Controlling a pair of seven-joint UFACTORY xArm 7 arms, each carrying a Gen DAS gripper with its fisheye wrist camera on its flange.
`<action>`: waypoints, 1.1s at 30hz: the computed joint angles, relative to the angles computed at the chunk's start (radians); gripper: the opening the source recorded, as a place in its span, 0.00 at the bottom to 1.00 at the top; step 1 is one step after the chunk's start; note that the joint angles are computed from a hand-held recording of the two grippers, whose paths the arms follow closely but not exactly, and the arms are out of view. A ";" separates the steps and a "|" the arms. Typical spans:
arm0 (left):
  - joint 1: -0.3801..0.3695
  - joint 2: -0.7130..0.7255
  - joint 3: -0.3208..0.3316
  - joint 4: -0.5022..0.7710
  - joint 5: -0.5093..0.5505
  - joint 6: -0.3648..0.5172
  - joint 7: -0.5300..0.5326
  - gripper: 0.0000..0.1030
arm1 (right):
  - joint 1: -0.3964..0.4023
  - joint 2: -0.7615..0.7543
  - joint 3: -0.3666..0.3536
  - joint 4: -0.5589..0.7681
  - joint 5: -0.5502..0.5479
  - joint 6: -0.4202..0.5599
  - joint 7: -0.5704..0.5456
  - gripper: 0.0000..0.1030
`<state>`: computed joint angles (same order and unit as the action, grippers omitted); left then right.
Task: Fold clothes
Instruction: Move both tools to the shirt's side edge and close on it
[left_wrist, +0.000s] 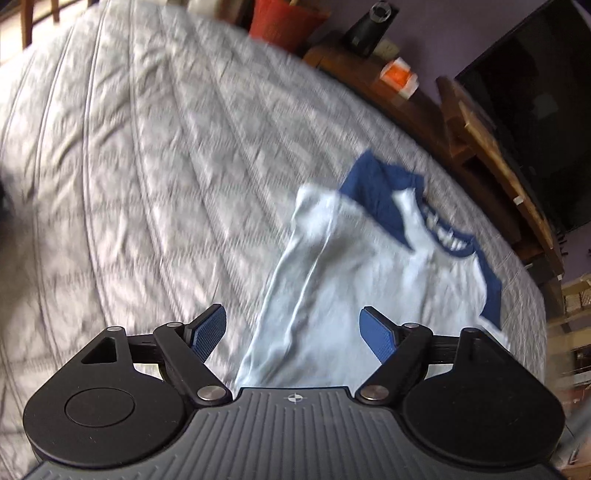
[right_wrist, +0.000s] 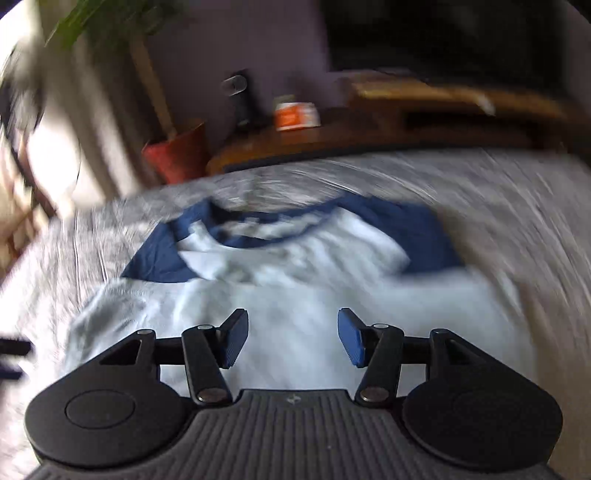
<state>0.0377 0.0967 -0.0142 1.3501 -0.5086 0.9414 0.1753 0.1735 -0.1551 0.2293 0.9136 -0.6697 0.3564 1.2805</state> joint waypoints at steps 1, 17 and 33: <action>0.003 -0.003 0.002 -0.009 -0.007 0.017 -0.003 0.81 | -0.003 -0.062 -0.014 -0.073 0.033 -0.030 0.040 0.48; 0.040 -0.001 0.014 -0.059 -0.189 0.087 -0.144 0.87 | -0.055 -0.630 0.056 -0.571 0.442 -0.083 0.141 0.52; 0.006 -0.027 0.006 -0.112 -0.140 -0.030 -0.151 0.44 | -0.158 -0.649 0.156 -0.584 0.528 -0.140 0.112 0.50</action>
<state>0.0432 0.0696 -0.0079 1.2376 -0.6483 0.9117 0.0239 0.0159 -0.8046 0.3852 0.3291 -0.1421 0.2166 1.3922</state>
